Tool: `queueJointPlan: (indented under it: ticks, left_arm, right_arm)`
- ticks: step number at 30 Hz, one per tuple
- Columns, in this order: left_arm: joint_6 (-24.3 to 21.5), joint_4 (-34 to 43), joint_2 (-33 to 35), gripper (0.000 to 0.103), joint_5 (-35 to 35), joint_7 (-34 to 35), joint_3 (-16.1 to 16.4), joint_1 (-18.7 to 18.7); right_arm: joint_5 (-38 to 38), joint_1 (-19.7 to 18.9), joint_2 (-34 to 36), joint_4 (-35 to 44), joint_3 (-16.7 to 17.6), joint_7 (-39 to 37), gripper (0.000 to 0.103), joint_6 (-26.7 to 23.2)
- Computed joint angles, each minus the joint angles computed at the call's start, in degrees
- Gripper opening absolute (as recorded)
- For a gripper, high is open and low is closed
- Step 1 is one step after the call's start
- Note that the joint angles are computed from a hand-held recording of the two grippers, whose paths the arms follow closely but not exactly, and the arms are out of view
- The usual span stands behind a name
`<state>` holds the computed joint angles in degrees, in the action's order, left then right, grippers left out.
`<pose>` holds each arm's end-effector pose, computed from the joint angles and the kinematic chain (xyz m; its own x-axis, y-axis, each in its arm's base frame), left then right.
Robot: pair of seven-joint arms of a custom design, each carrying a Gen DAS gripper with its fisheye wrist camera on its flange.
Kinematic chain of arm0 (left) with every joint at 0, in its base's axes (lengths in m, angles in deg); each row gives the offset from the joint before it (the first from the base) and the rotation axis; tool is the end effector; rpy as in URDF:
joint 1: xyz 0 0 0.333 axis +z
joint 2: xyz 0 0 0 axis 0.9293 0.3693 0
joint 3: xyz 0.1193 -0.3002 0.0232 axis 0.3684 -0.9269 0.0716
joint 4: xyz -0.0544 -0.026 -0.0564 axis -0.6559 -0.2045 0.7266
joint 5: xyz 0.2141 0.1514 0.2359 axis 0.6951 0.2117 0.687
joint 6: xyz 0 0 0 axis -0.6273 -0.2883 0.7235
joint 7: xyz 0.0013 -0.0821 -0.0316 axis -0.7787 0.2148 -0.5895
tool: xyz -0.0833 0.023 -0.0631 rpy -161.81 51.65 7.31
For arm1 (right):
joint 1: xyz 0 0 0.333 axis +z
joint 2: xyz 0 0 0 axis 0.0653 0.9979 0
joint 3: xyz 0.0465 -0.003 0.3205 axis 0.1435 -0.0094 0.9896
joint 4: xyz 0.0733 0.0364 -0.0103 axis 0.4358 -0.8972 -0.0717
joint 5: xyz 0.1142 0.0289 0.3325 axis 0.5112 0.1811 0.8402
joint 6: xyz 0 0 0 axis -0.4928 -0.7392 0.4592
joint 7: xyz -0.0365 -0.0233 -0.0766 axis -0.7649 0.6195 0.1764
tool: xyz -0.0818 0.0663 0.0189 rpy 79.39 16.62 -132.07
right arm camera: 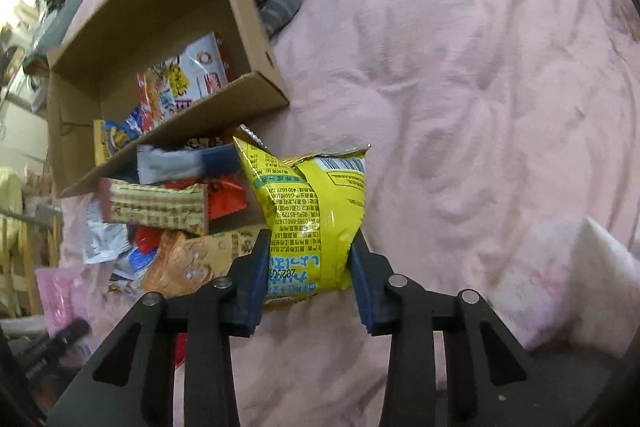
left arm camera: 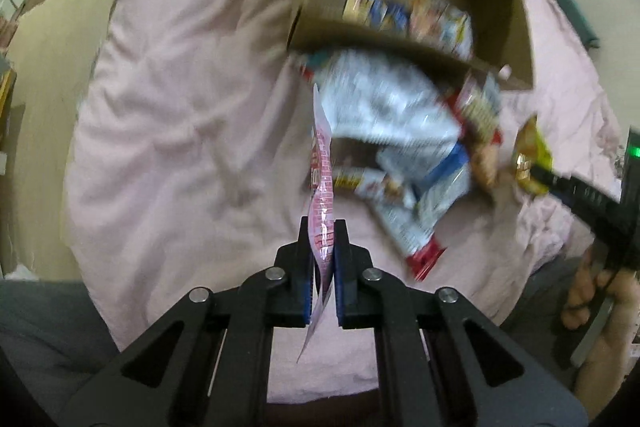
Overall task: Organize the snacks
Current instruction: 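Grasp the pink packet with the left tool while the right tool grasps the yellow chip bag, then carry the pink packet and yellow bag into the box and open both tools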
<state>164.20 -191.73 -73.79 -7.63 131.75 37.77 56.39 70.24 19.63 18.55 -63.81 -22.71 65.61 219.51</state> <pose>0.5659 -0.2100 0.4594 0.2569 -0.9356 0.2421 -0.9262 -0.3098 -0.2147 0.6350 0.2548 0.4419 0.0013 -0.9685 -0.2491 -0.9561 0.0718 -0.2840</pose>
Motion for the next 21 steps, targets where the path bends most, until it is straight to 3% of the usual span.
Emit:
queueJointPlan:
  ticks: [5,10,16,21]
  left_arm:
    - [2.46,3.21,1.99,0.006,3.37,0.1,1.0,-0.42]
    - [8.8,0.6,1.61,0.006,7.84,-2.64,1.71,-2.17]
    - [11.25,-2.54,-0.59,0.006,3.9,-0.45,0.87,-0.44]
    - [12.85,-2.63,-0.71,0.006,5.24,-0.59,1.24,-0.67]
  right_arm:
    - [0.89,0.05,-7.42,-7.28,0.39,0.41,0.037,5.71]
    - [-0.78,1.58,-9.09,-5.24,0.37,0.39,0.037,7.5]
    - [-0.78,2.42,-10.13,-5.53,0.95,-1.2,0.037,8.53]
    - [-0.28,2.51,-10.49,-5.69,0.89,-1.47,0.037,9.42]
